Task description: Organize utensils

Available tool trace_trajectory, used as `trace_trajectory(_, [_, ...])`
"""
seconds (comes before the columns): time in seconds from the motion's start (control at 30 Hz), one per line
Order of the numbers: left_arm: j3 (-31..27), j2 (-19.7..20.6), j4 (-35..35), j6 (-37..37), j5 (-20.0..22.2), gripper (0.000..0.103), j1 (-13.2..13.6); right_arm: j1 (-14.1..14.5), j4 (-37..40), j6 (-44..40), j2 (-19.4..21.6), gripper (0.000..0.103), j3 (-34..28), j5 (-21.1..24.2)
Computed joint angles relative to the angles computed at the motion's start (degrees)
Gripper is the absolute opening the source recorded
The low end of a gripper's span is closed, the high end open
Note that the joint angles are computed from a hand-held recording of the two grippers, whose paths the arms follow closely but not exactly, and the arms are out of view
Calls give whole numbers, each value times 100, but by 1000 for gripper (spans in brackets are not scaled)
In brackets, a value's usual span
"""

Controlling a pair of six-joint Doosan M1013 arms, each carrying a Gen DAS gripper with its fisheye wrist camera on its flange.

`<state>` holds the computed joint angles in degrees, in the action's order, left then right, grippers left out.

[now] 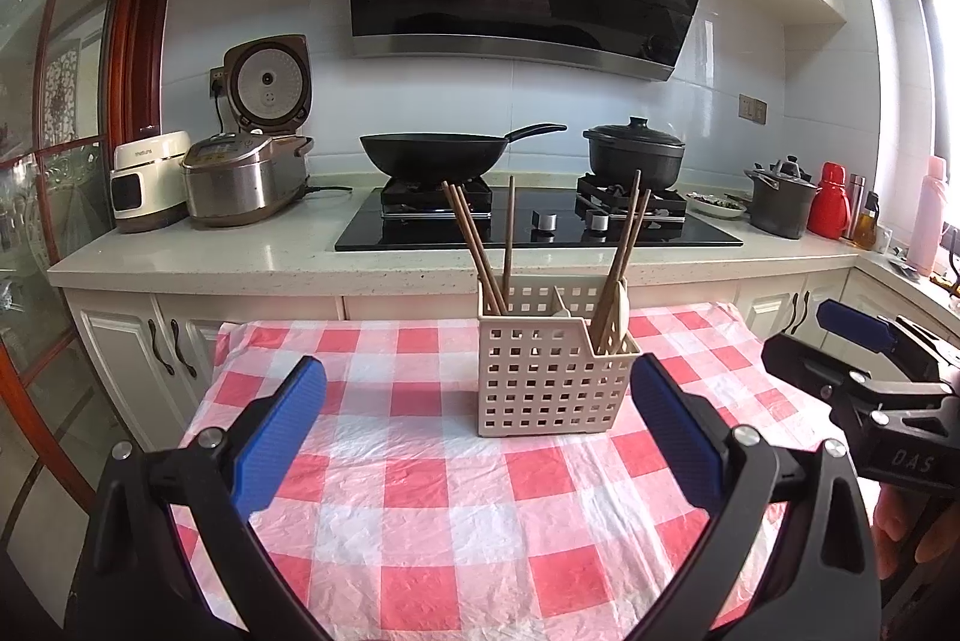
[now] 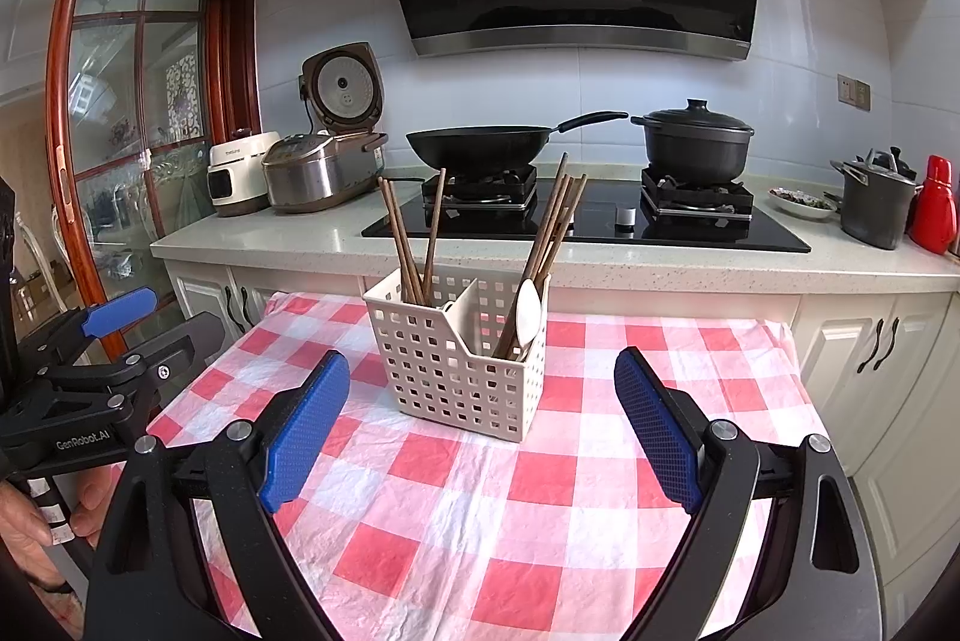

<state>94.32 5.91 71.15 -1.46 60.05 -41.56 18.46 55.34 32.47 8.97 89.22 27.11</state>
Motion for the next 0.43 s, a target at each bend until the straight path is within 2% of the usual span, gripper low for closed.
trace_trajectory(0.3, [48,-25,-123,-75,-95,98,79,-20,-5,28,14,85,23,-42])
trace_trajectory(0.43, [91,-74,-274,11,-270,98,134,-20,-73,85,23,85,23,-40])
